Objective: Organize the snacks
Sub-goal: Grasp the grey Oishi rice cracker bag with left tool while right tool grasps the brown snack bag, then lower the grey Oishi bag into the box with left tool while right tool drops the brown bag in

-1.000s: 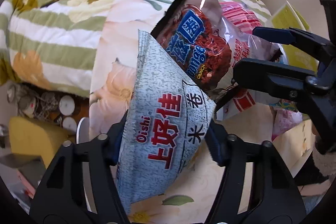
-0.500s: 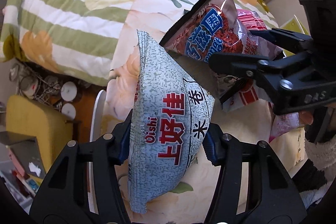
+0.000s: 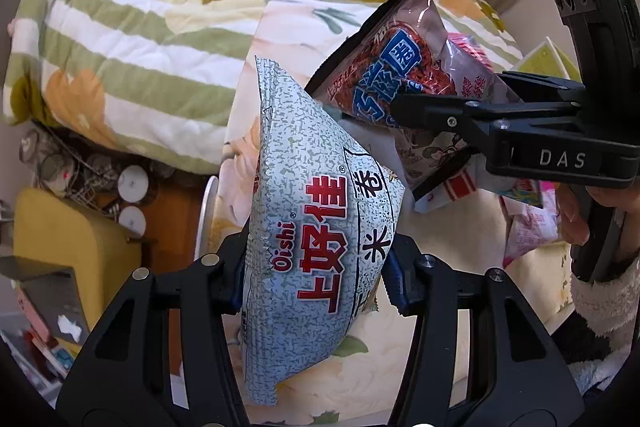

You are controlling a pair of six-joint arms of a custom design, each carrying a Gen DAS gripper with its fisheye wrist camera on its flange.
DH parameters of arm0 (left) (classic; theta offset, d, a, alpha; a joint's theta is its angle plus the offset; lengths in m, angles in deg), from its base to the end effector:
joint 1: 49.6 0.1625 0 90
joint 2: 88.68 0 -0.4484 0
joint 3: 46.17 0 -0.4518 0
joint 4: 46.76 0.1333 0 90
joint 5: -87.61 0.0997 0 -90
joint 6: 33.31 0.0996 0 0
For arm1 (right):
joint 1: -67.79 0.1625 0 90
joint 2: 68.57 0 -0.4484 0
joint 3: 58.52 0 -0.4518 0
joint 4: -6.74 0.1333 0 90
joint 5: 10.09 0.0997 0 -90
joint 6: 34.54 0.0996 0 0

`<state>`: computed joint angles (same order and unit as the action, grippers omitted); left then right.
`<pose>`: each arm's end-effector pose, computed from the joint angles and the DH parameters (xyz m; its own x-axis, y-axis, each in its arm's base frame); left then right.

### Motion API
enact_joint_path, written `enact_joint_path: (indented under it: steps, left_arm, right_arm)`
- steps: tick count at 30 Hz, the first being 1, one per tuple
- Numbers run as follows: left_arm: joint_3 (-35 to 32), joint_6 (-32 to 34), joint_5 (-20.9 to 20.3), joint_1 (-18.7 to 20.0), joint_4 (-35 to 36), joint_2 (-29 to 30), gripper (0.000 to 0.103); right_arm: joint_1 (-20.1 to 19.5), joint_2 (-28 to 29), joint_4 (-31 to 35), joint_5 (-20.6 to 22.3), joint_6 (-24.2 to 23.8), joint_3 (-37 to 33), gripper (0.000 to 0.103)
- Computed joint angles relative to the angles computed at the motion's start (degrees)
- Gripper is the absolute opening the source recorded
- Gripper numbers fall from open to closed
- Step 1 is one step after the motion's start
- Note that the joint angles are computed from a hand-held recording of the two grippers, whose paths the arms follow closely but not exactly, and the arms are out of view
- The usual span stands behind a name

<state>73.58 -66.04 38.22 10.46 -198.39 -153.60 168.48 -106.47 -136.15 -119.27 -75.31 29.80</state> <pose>-0.1069 -0.5826 0.1360 -0.8537 -0.2027 -0.4797 0.0404 0.8926 -0.4491 0.2371 -0.7138 0.0000 -0.5839 -0.7632 0.2767 -0.7481 0.6382 0.1817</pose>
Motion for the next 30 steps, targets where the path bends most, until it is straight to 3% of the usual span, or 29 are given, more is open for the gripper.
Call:
enact_joint_path:
  steps: [12,16,24,30]
  left_arm:
    - [0.39,5.74,3.27,-5.05,-0.85,-4.26,0.049]
    - [-1.00,9.76,1.59,-6.02,-3.05,-4.03,0.049]
    - [-8.43,18.00,-2.32,-8.39,-6.03,2.24,0.049]
    - [-15.62,18.88,-6.69,-10.41,-8.35,10.15,0.049]
  right_arm:
    - [1.14,-8.58,-7.59,4.00,11.36,7.28,0.057]
    - [1.90,-12.77,-11.70,2.38,15.21,10.73,0.057]
    - [1.08,-21.37,-17.42,-0.38,21.64,16.07,0.057]
    - [-2.00,-27.98,-19.62,-2.26,22.19,18.58,0.057]
